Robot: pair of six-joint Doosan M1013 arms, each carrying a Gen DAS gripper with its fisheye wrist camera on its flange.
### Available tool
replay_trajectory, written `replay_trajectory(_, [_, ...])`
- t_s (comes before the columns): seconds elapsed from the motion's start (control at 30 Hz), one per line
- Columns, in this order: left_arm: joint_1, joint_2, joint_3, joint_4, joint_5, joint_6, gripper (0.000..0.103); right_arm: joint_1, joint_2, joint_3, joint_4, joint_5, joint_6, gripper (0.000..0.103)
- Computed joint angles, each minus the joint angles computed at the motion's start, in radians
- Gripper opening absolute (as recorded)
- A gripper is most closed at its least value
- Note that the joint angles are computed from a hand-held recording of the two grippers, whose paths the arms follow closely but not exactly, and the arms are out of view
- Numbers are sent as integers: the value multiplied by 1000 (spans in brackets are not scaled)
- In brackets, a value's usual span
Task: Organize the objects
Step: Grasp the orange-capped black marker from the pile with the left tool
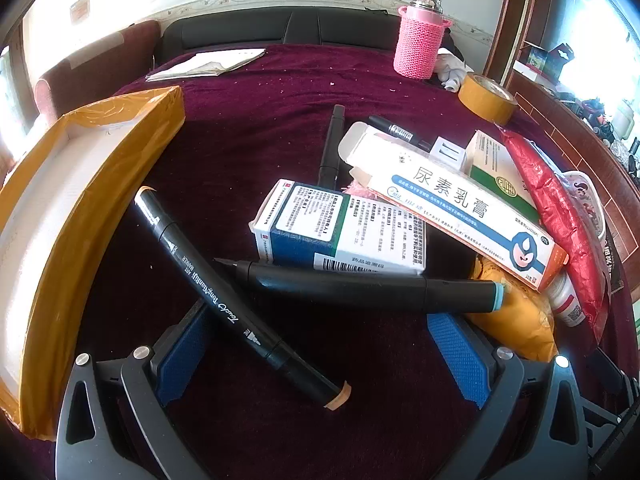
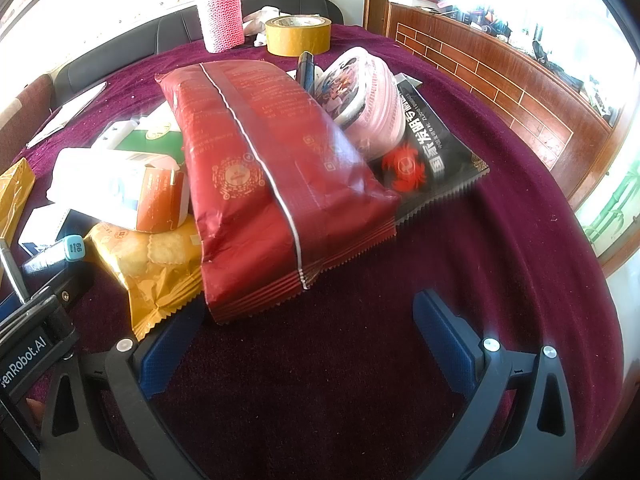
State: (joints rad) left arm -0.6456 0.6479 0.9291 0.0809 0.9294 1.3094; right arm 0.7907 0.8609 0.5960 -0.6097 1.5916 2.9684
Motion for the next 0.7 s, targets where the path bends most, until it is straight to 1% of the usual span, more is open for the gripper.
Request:
replay_trajectory(0.1, [1,1,-2,-3,3,7,102,0,0,0,0,0,-1,103])
replay_trajectory(0.2, [3,8,-17,-14,24,30,102,0,-1,3,1,-4,-6,103])
replay_trajectory(0.27, [7,16,-34,-34,53,65,102,3,0,0,1,-4,-13,103])
replay_trajectory(0.33, [16,18,-41,-76,69,119,102,3,-13,23,15,-27,-30,103])
replay_trajectory(0.4, [28,11,-29,-126,57,177,101,-5,-20,24,56,-39,-51,103])
replay_trajectory(0.43, [31,2,-9,-140,34,212,101,-6,-23,28,65,-44,-59,103])
replay_trajectory(0.5, [29,-13,19,-128,13,223,101,-5,-34,43,88,-62,-100,103])
replay_trajectory(0.53, [22,-17,27,-94,19,227,101,-4,-42,56,95,-76,-103,103])
replay_trajectory(0.6, [13,-25,39,-69,26,254,101,-2,-55,72,127,-86,-128,103])
replay_trajectory(0.7, [21,-41,62,-110,30,304,101,8,-71,100,137,-104,-141,103])
